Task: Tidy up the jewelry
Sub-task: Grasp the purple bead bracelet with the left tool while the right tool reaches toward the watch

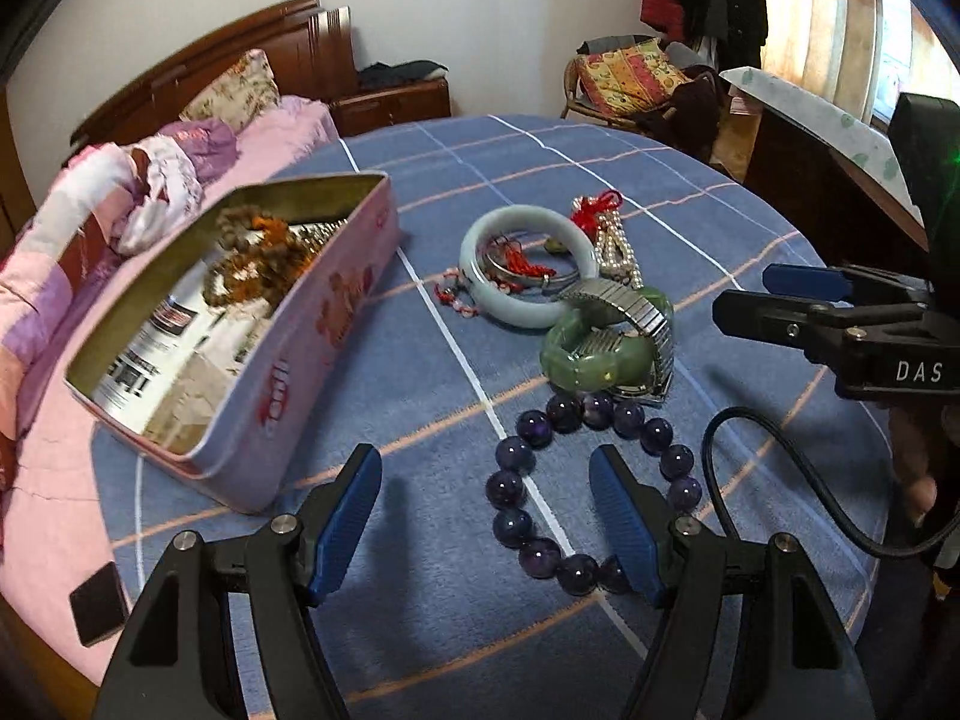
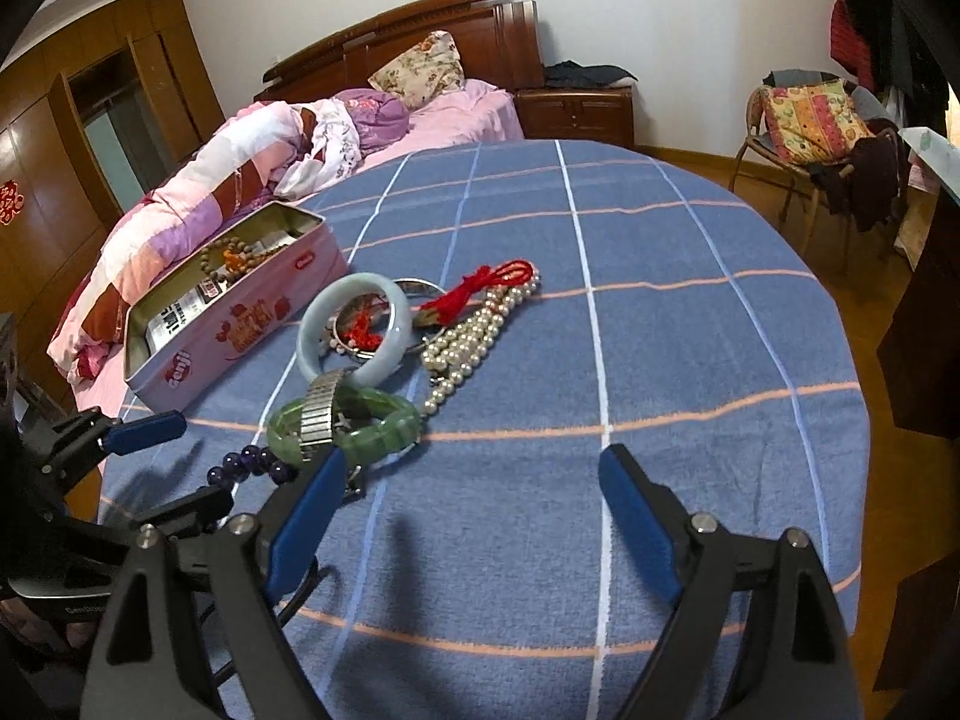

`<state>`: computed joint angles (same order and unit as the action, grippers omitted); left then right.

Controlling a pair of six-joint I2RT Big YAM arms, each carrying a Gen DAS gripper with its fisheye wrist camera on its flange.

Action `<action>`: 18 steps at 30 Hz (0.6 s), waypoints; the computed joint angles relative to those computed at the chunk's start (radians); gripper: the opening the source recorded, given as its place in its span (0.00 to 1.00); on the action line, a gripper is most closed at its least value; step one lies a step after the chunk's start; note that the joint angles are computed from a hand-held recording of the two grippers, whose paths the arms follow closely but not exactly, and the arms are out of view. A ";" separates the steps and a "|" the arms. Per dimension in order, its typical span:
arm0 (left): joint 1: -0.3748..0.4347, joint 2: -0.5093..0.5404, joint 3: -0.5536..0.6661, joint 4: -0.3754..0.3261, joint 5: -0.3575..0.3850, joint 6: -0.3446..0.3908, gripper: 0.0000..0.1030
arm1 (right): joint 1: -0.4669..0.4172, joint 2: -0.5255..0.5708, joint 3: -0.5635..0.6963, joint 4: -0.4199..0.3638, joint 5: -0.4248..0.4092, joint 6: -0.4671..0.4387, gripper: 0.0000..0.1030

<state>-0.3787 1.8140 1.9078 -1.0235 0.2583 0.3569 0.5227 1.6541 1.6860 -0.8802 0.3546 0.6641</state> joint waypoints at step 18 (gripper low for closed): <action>0.047 -0.004 0.056 -0.007 0.100 -0.011 0.12 | 0.019 0.070 0.114 -0.003 -0.024 -0.121 0.57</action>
<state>-0.3313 1.8101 1.9634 -1.0303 0.3586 0.3454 0.5416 1.7245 1.8002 -0.8830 0.3304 0.5431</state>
